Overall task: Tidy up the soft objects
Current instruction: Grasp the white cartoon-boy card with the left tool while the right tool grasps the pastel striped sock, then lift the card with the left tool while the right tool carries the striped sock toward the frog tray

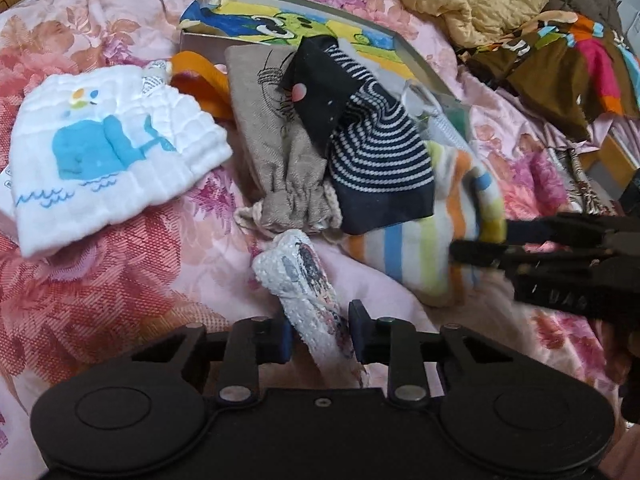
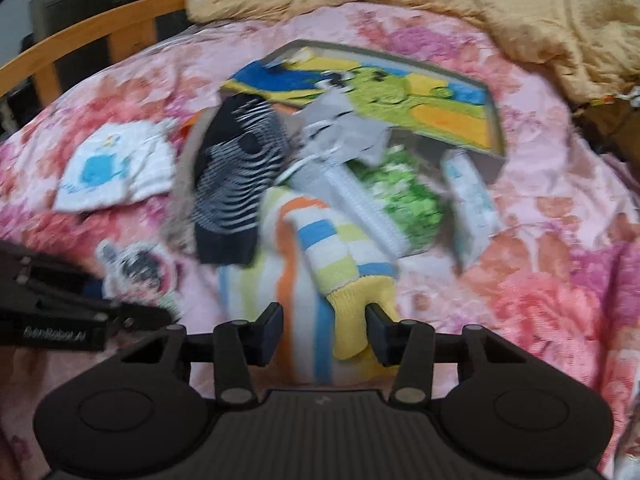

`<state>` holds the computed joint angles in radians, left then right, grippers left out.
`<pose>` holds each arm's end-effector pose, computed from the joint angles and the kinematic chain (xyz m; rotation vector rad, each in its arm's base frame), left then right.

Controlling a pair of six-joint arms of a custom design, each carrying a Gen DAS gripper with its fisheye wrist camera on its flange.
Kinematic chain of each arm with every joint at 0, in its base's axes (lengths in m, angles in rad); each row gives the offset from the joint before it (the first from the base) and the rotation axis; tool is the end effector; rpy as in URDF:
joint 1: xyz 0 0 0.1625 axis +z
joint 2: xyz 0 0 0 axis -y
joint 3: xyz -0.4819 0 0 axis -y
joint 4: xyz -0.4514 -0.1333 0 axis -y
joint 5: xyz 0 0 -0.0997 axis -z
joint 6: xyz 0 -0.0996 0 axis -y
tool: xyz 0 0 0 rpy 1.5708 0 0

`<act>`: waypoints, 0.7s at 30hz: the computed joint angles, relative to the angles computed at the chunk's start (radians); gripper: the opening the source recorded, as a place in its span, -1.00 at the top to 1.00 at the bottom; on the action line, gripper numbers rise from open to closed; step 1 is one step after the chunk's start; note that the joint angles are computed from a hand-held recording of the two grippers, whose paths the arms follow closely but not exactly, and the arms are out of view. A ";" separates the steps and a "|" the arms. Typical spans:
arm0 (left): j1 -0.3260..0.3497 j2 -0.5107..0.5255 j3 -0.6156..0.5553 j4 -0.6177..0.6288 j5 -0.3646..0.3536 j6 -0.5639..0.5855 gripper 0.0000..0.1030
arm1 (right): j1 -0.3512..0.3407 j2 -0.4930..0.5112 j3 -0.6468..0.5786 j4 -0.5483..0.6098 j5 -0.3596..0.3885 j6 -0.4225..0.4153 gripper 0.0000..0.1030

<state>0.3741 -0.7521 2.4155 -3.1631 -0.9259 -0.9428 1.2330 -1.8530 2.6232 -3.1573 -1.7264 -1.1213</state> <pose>-0.3054 -0.3274 -0.0442 0.3703 2.6504 -0.7385 0.0019 -0.3502 0.3163 0.8446 -2.2573 0.6514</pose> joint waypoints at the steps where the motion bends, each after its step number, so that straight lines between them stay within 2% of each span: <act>1: 0.000 0.001 0.002 -0.004 0.001 -0.001 0.49 | 0.000 0.012 0.002 -0.035 0.000 0.001 0.02; 4: -0.003 0.005 0.003 -0.018 0.003 0.005 0.59 | 0.002 0.035 -0.007 -0.045 -0.007 0.021 0.03; 5: -0.006 0.007 0.004 -0.020 0.007 0.006 0.59 | 0.003 0.042 -0.009 -0.043 -0.011 0.021 0.10; 7: -0.014 0.005 0.005 -0.008 0.017 0.001 0.60 | 0.002 0.048 -0.008 -0.042 -0.013 0.009 0.47; 10: -0.025 -0.001 0.007 0.010 0.029 -0.022 0.65 | 0.001 0.044 0.001 -0.053 -0.009 0.002 0.66; 15: -0.059 -0.013 0.011 0.021 0.055 -0.028 0.73 | 0.009 0.027 0.035 -0.117 0.000 -0.032 0.80; 21: -0.102 -0.013 0.023 -0.018 0.122 -0.011 0.74 | 0.015 -0.067 0.088 -0.156 0.056 -0.082 0.83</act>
<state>0.2724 -0.7651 2.4386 -3.1814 -0.8037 -0.9542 1.2483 -1.9196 2.7113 -3.3135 -1.6701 -1.2035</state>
